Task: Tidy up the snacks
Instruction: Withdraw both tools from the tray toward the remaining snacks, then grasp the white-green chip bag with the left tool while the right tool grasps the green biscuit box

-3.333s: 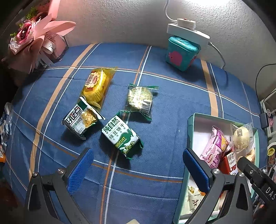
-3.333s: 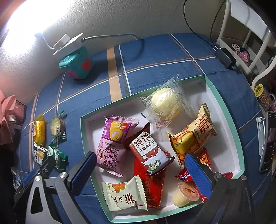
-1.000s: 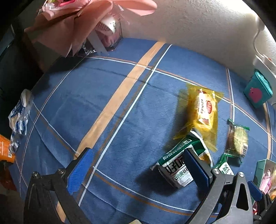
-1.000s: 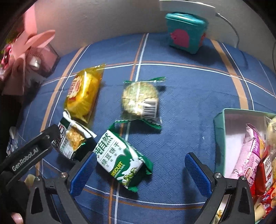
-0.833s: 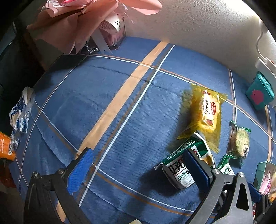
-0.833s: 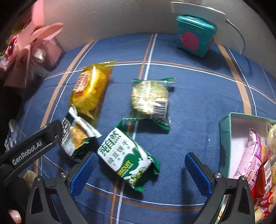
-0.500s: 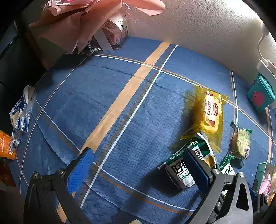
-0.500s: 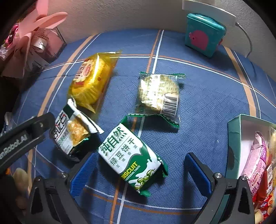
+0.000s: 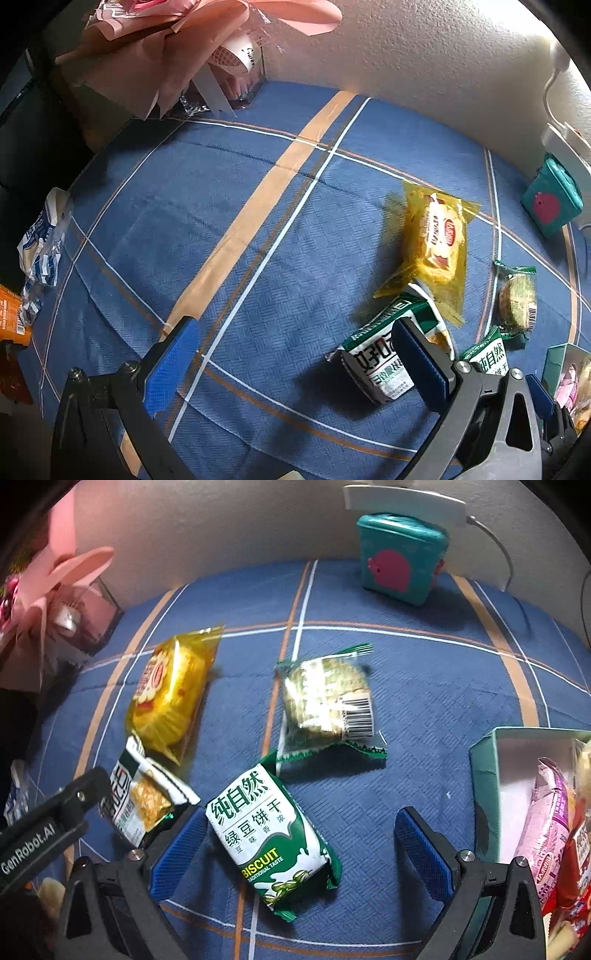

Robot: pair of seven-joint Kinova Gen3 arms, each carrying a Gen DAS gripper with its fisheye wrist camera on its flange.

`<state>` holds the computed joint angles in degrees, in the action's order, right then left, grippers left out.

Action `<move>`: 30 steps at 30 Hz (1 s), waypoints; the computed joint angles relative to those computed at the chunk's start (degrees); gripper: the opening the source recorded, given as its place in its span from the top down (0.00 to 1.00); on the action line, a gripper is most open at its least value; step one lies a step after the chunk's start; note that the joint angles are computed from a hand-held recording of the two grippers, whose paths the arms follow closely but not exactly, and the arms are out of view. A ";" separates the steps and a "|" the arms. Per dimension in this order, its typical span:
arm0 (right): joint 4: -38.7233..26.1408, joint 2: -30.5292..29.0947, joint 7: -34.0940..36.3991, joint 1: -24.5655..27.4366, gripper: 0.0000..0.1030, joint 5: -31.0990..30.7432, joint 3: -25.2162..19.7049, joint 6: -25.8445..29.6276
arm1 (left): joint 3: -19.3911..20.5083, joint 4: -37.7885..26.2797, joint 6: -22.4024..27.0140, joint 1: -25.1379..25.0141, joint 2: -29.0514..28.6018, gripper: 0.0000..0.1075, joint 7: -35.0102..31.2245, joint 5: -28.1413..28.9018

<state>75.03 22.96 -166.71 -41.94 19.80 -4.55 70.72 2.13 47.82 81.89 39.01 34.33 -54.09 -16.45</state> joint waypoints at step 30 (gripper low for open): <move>10.79 -6.82 -8.90 5.30 0.44 1.11 -0.90 -7.36 | 1.84 4.35 -8.46 -0.48 -1.41 0.05 -4.40 3.73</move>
